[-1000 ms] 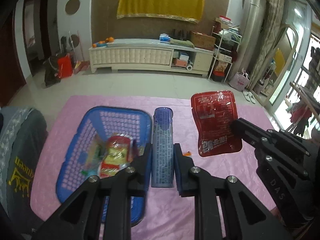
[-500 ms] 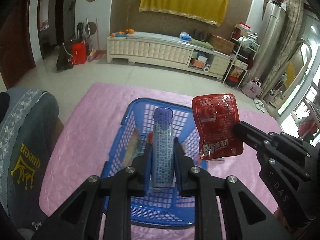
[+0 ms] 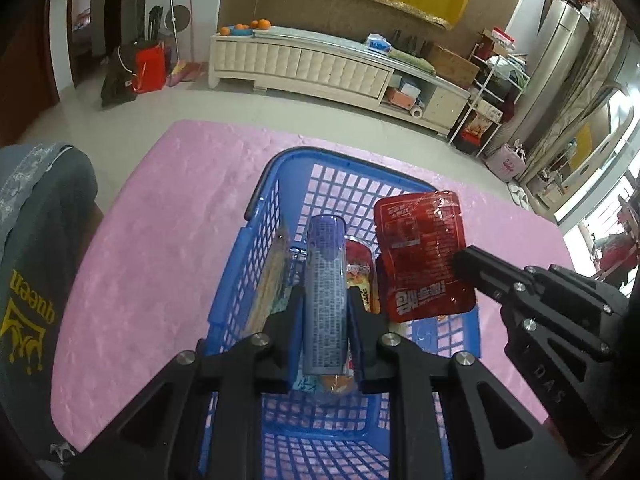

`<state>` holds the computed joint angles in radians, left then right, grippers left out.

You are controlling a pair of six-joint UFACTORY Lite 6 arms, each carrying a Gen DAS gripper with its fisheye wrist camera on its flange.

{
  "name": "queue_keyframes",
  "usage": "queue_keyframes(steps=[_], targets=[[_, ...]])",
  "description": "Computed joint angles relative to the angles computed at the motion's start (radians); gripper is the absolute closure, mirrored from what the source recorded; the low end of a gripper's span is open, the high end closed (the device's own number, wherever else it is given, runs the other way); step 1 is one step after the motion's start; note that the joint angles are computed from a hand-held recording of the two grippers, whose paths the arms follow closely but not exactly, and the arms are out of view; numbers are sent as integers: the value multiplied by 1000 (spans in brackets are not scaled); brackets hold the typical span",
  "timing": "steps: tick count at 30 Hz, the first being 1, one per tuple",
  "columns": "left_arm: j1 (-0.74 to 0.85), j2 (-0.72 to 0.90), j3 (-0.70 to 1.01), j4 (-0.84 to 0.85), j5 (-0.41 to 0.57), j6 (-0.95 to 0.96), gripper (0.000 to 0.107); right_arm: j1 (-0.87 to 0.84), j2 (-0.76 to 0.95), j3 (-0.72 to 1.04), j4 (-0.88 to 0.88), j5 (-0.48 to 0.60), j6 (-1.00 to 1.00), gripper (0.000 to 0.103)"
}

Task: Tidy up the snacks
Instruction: 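Carry the tube and red packet into the blue basket and open both grippers, then move the right gripper to the orange stick snack and grasp it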

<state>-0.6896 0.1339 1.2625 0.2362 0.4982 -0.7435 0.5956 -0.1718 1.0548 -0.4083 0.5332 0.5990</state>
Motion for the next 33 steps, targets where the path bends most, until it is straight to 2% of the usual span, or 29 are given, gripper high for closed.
queue_keyframes(steps=[2, 4, 6, 7, 9, 10, 11, 14, 16, 23, 29, 33], targets=[[-18, 8, 10, 40, 10, -36, 85, 3, 3, 2, -17, 7, 17, 101], [-26, 6, 21, 50, 18, -45, 68, 21, 14, 13, -82, 42, 69, 99], [-44, -6, 26, 77, 34, -74, 61, 39, 6, 10, -138, 72, 121, 98], [-41, -18, 21, 85, 40, -73, 56, 35, 1, 10, -133, 77, 118, 95], [-61, -35, 25, 124, 62, -111, 54, 28, -19, 11, -100, 93, 96, 76], [-48, -44, 18, 113, 57, -88, 54, 26, -30, 9, -99, 98, 99, 56], [-53, -49, 23, 123, 67, -99, 53, 32, -45, 8, -131, 116, 135, 42], [-64, -70, 30, 149, 95, -120, 51, 25, -109, -6, -170, 136, 185, 23], [-72, -68, 48, 159, 112, -129, 49, -1, -148, -11, -146, 140, 169, 17], [-88, 1, 138, 190, 153, -138, 43, -132, -158, 19, 0, 174, -3, 14], [-82, 104, 235, 188, 163, -119, 43, -255, -142, -10, 152, 119, -172, 13], [-79, 176, 295, 194, 181, -122, 43, -297, -117, -37, 113, 112, -151, 13]])
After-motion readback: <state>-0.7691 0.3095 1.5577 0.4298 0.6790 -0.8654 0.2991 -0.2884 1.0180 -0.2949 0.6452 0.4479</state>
